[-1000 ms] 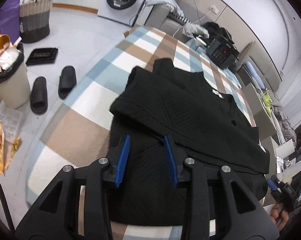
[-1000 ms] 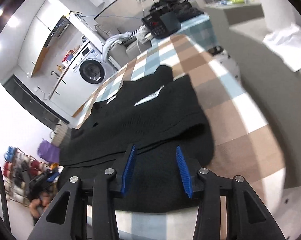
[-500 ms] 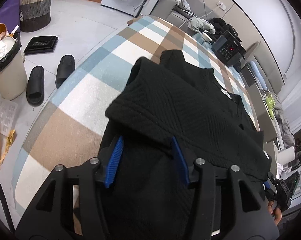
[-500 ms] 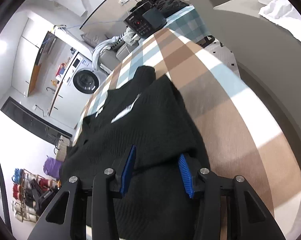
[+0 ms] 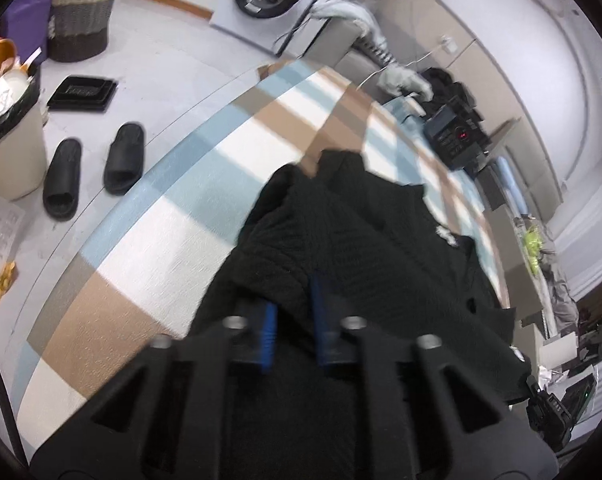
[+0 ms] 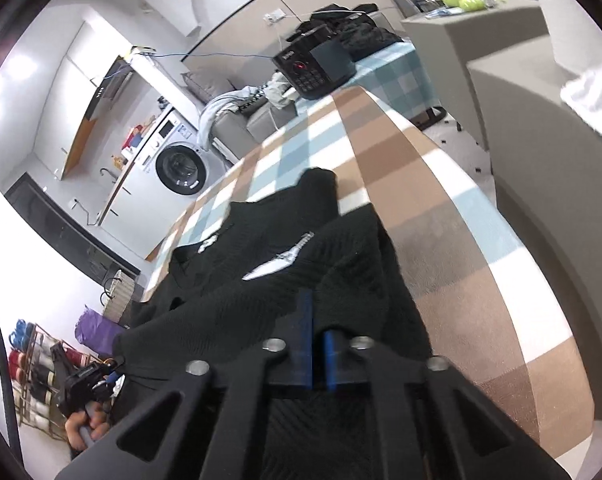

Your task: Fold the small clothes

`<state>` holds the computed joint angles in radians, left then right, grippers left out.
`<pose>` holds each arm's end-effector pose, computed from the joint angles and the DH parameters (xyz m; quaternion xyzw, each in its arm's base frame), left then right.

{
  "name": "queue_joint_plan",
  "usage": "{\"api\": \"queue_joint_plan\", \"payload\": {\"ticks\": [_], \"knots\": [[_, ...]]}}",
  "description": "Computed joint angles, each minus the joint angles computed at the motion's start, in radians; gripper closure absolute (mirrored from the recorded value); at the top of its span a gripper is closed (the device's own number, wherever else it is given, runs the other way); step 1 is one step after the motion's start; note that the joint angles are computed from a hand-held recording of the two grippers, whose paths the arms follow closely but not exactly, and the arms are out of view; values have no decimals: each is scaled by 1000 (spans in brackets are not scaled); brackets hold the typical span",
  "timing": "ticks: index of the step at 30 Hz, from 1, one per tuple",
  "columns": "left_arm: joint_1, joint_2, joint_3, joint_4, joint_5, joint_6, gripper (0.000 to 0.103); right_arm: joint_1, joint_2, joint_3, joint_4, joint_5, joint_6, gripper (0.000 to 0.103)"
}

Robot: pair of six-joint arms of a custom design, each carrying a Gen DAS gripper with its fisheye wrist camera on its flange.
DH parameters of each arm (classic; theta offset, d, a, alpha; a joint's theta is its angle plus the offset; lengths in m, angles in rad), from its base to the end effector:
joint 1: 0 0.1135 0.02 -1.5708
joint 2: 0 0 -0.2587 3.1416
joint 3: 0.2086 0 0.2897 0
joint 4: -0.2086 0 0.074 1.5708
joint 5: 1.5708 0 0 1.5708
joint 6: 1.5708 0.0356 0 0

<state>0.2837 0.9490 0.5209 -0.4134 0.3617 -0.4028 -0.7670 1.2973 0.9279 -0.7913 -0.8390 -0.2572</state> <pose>0.2181 0.0505 0.1807 -0.2489 0.8870 -0.1886 0.3402 0.2164 -0.1718 0.2265 0.1452 0.8862 0.2565 0.3575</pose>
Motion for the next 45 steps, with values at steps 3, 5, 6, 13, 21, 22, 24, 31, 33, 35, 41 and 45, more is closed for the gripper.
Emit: {"api": "queue_joint_plan", "payload": {"ticks": [3, 5, 6, 13, 21, 22, 24, 31, 33, 35, 41, 45], "knots": [[-34, -40, 20, 6, -37, -3, 96, 6, 7, 39, -3, -25, 32, 100], [-42, -13, 64, 25, -37, -19, 96, 27, 27, 85, 13, -22, 78, 100], [-43, -8, 81, 25, -36, -23, 96, 40, 38, 104, 31, -13, 107, 100], [-115, 295, 357, 102, -84, -79, 82, 207, 274, 345, 204, 107, 395, 96], [-142, 327, 416, 67, -160, -44, 32, 245, 403, 463, 144, 162, 394, 85], [-137, 319, 406, 70, -160, -35, 32, 243, 400, 459, 140, 171, 383, 85], [-118, 301, 381, 57, -145, -16, 32, 236, 397, 452, 135, 184, 359, 85], [-72, 253, 292, 47, -116, 1, 32, 303, 509, 610, 40, 201, 298, 62], [-67, 231, 274, 43, -119, 7, 32, 329, 532, 656, 36, 220, 307, 62], [-60, 202, 257, 36, -124, 15, 32, 332, 558, 702, 10, 196, 339, 62], [-39, 154, 232, 15, -118, 30, 32, 310, 614, 810, -163, 148, 366, 57], [-34, 123, 217, -9, -101, 42, 32, 293, 574, 782, -226, 170, 288, 51]]}}
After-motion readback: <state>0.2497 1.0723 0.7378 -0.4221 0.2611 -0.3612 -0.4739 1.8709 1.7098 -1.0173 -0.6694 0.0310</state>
